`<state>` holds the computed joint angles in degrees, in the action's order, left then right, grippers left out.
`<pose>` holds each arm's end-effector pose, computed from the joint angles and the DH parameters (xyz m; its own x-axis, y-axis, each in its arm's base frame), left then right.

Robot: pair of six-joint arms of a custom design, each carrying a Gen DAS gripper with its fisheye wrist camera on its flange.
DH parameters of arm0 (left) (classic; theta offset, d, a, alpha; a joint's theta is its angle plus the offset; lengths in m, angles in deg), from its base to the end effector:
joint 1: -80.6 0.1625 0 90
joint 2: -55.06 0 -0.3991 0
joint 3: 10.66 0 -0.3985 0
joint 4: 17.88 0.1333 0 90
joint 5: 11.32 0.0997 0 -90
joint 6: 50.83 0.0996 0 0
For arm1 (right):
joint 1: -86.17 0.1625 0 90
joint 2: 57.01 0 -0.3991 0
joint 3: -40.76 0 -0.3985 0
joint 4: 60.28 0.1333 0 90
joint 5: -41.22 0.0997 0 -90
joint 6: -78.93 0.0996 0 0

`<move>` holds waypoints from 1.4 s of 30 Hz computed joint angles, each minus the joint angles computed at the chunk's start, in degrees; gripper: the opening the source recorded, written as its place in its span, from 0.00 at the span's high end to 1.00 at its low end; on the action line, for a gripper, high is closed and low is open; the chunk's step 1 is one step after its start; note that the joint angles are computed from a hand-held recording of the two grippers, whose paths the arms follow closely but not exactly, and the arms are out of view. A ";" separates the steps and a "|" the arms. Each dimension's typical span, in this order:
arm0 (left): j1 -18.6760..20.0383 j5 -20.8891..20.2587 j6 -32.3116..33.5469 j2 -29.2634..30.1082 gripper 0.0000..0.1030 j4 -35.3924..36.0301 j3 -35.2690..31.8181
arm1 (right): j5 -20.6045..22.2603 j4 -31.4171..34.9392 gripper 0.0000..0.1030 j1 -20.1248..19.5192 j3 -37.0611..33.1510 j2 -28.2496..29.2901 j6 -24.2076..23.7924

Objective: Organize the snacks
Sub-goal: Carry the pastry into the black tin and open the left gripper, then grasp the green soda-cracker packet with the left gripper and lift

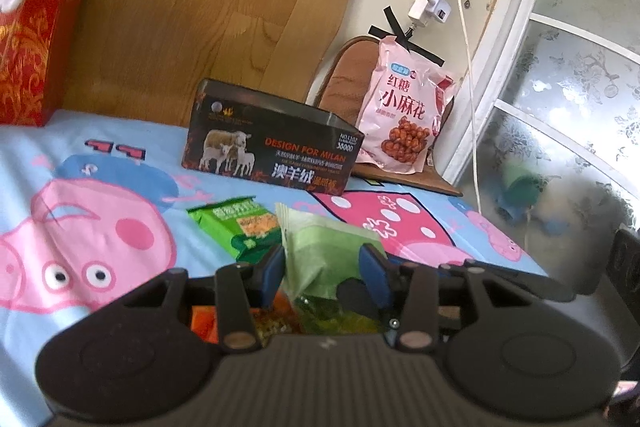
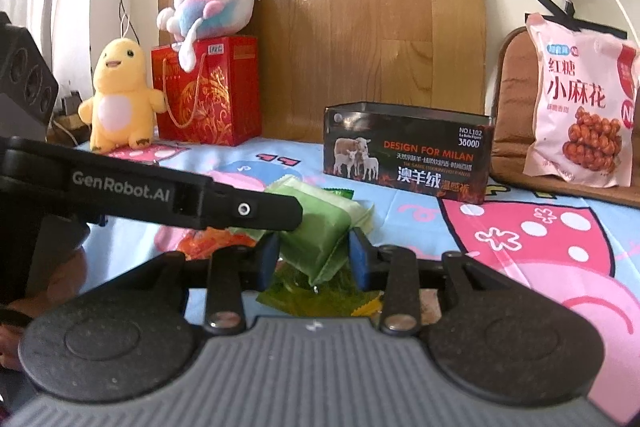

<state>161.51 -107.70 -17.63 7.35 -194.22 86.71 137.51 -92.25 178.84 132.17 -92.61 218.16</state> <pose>0.0155 -0.6765 0.1342 -0.7430 0.6198 -0.2525 0.6376 0.5408 -0.5486 0.1501 -0.5923 -0.0660 -0.7432 -0.2229 0.6308 -0.6657 0.3409 -0.6638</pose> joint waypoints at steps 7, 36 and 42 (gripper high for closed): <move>-2.36 -0.09 0.22 -0.39 0.61 -1.66 -0.64 | -2.62 -0.81 0.61 0.14 0.76 -2.06 -0.67; -3.07 5.13 -8.74 17.11 0.55 15.45 -35.73 | -5.14 33.28 0.52 -2.24 -37.81 8.27 4.11; -0.38 5.41 -15.10 11.33 0.55 25.22 -29.81 | -8.58 46.01 0.46 -3.90 -34.10 6.39 4.98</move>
<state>161.14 -102.28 -32.73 18.67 -169.01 56.90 128.93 -46.24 174.94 98.07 -86.21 223.14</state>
